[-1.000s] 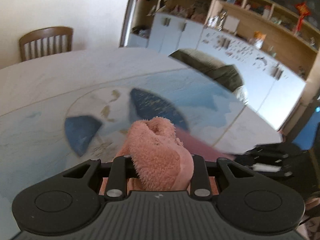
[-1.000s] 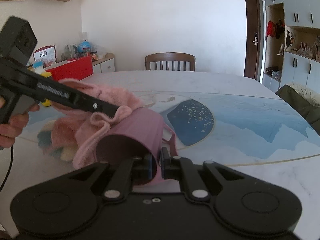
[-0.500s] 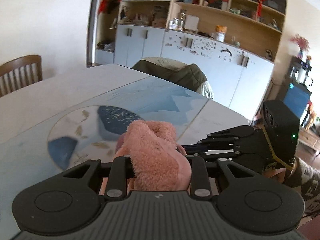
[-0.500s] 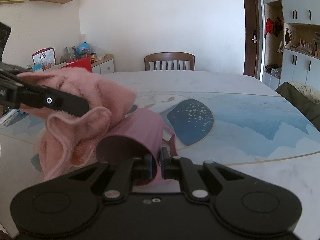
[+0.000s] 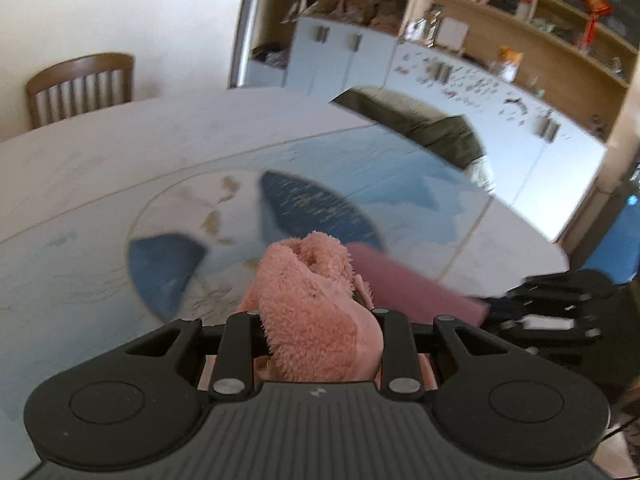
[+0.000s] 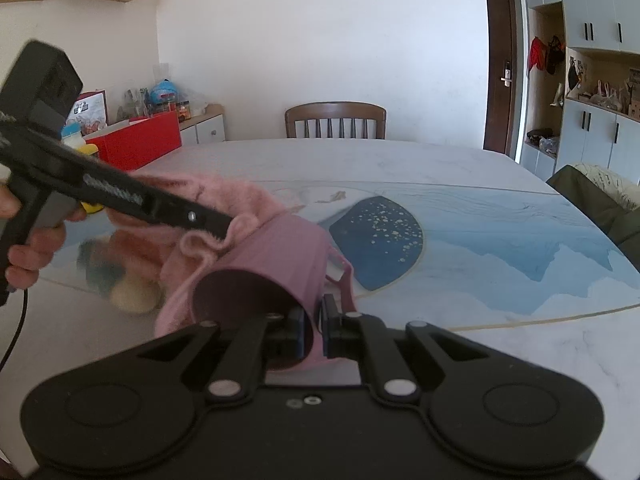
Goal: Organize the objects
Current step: 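Rub the pink towel over the mug with the left gripper while the right holds the mug, then keep wiping the mug's outer wall with the towel in the left gripper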
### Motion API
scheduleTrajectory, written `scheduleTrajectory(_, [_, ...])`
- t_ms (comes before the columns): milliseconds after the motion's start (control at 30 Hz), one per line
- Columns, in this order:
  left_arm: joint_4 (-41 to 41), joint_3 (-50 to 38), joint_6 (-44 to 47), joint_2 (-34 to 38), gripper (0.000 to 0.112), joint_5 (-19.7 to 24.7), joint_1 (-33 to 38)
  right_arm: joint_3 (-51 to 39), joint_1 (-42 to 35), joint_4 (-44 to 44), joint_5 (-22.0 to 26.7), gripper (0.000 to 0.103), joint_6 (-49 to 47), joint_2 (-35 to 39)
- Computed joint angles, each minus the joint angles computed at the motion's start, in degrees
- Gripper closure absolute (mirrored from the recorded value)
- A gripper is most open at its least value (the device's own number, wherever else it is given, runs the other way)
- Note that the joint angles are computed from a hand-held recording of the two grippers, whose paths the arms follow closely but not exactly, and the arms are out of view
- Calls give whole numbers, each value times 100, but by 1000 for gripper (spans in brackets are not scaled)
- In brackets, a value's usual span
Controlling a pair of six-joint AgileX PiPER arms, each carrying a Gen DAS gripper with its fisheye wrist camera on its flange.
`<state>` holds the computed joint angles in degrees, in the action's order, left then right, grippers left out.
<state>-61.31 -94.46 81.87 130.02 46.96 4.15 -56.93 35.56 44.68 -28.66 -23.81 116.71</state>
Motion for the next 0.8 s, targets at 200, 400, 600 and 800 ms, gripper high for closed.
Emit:
scheduleTrajectory(200, [-228, 315, 436, -202, 86, -42, 129, 3, 5, 11, 2, 95, -11, -4])
scheduleTrajectory(400, [-744, 875, 1322, -860, 86, 665, 454, 10, -13, -34, 16, 95, 33, -7])
scheduleTrajectory(600, [-854, 1349, 1832, -1304, 86, 985, 334, 7, -25, -21, 54, 95, 37, -23])
scheduleTrajectory(800, [-549, 1137, 1528, -1037, 86, 530, -127, -23, -5, 54, 63, 95, -65, -4])
